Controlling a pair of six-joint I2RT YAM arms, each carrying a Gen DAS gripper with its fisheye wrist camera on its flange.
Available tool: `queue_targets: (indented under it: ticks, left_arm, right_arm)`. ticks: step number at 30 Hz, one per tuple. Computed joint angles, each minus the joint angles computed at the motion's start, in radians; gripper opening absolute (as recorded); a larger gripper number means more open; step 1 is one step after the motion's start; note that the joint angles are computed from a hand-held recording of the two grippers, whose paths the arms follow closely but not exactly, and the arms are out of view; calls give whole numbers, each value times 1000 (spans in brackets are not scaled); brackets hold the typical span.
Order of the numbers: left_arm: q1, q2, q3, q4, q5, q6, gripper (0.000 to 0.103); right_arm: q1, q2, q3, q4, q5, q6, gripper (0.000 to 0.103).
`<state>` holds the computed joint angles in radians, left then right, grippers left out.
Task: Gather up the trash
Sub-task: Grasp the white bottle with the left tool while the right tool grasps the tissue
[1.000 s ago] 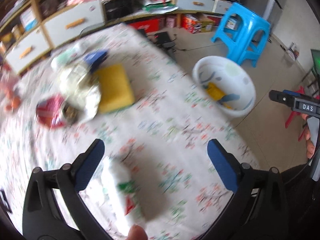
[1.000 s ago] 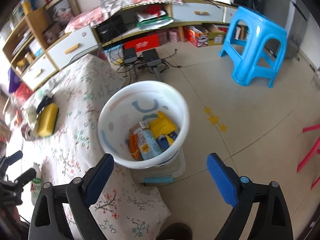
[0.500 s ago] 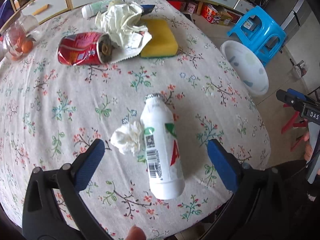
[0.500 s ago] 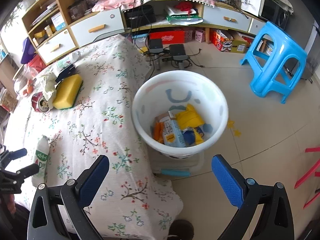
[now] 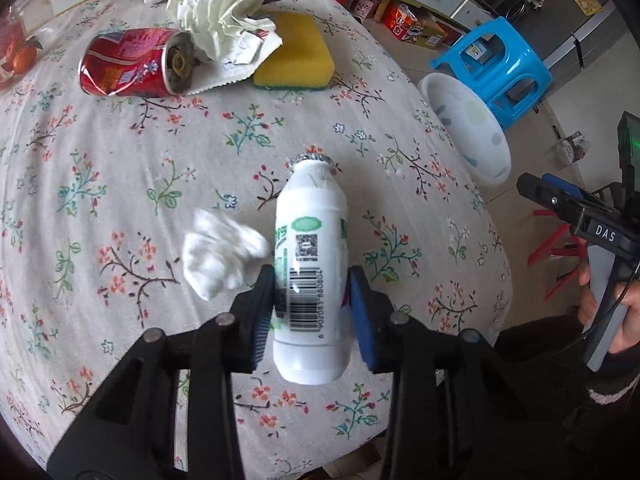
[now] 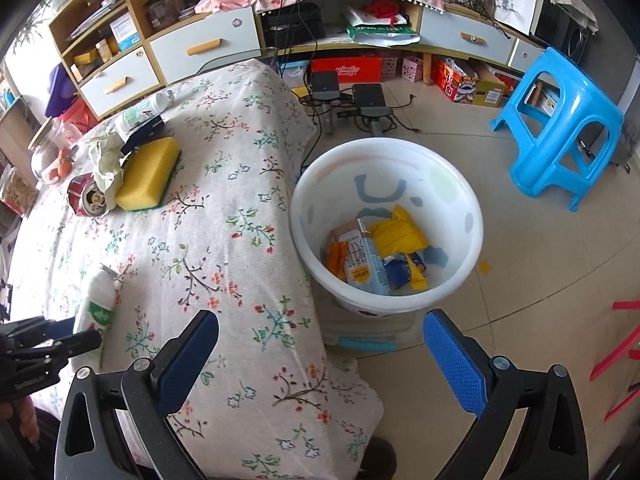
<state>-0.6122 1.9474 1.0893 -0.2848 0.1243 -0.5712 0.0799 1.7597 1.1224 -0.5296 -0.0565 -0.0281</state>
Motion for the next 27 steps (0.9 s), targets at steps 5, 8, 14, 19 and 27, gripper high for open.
queue_targets:
  ticks: [5, 8, 14, 19, 27]
  left_arm:
    - [0, -131, -82, 35, -30, 5, 38]
    - [17, -232, -157, 59, -53, 5, 38]
    - [95, -412, -310, 65, -113, 15, 38]
    - [156, -446, -394, 91, -150, 1, 38]
    - [213, -532, -491, 90, -157, -6, 38]
  right_arm:
    - [44, 13, 24, -4, -6, 36, 103]
    - [89, 23, 39, -6, -4, 60, 103]
    - [230, 72, 88, -18, 7, 91, 103]
    - [351, 133, 141, -20, 11, 117, 103]
    - [491, 207, 166, 33, -50, 198, 103]
